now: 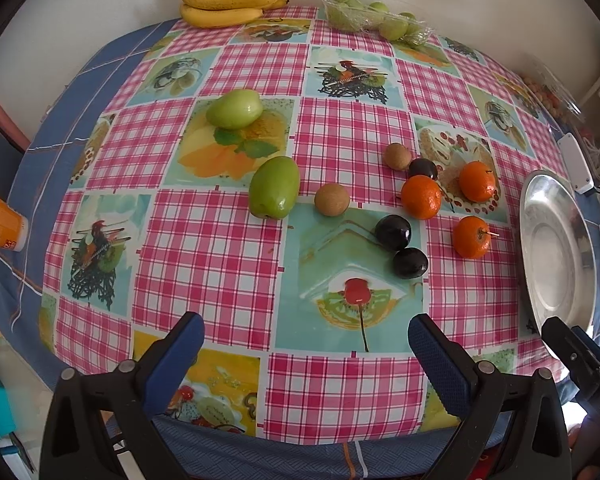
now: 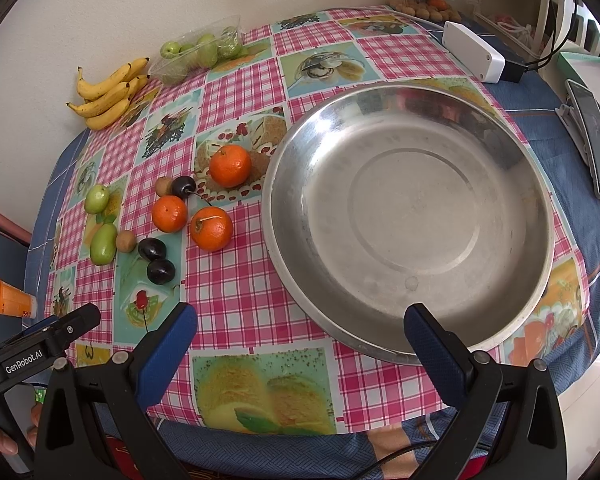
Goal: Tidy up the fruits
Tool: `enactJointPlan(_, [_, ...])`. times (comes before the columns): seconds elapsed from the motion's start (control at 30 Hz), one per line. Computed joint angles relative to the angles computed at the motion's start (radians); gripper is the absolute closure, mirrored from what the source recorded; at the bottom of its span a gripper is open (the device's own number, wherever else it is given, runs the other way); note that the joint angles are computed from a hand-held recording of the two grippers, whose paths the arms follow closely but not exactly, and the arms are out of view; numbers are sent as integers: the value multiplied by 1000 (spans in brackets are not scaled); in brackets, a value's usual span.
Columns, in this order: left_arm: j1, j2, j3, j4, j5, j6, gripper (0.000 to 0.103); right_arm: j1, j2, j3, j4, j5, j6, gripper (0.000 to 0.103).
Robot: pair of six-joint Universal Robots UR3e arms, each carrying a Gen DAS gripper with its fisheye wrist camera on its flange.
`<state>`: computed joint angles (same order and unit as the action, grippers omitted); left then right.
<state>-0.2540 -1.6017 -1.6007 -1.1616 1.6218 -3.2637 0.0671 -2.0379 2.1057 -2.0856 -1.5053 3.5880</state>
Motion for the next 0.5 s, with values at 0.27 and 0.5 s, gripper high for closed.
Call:
enactJointPlan(0.27, [18, -9, -25, 116, -14, -31, 0, 60, 46, 94, -310, -45, -24, 0])
enactJointPlan(0.5, [51, -42, 14, 143, -41, -43, 0, 151, 216, -66, -307, -147, -35, 0])
